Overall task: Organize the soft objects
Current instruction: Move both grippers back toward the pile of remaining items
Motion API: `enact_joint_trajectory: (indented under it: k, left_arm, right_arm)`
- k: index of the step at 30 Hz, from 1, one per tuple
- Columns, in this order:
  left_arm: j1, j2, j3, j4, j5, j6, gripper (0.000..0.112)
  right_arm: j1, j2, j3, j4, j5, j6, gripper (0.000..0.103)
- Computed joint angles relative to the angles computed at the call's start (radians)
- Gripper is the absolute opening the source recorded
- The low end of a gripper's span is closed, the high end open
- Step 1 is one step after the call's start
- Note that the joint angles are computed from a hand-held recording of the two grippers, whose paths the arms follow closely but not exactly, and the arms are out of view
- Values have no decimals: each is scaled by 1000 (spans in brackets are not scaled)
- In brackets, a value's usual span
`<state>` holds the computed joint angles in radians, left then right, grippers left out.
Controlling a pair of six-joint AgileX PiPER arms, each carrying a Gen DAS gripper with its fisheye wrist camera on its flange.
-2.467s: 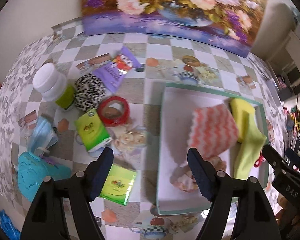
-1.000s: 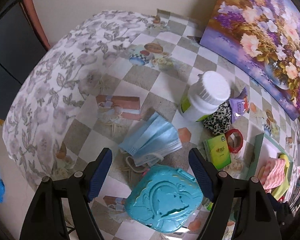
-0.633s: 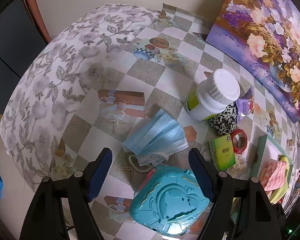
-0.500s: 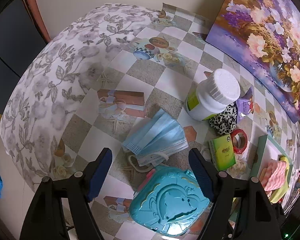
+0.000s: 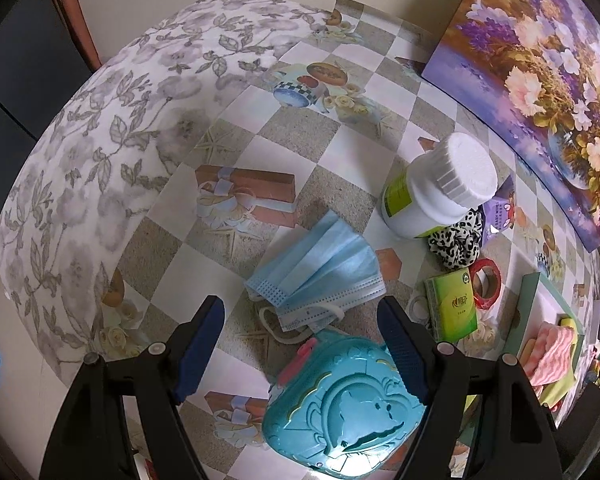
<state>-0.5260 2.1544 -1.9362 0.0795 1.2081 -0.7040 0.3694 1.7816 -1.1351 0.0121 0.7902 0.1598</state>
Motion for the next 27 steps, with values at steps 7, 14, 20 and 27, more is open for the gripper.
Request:
enact_joint_trajectory:
  k: [7, 14, 20, 27]
  left_arm:
    - [12, 6, 2, -14, -2, 7, 79]
    - [30, 10, 11, -32, -8, 16, 79]
    - [50, 16, 27, -53, -22, 24, 79]
    - [76, 27, 53, -70, -55, 25, 79]
  right_arm:
    - [9, 52, -7, -33, -32, 4, 97]
    - [44, 102, -12, -84, -56, 27, 91]
    - [24, 144, -23, -59, -101, 20, 88]
    - [1, 161, -30, -45, -143, 11, 83]
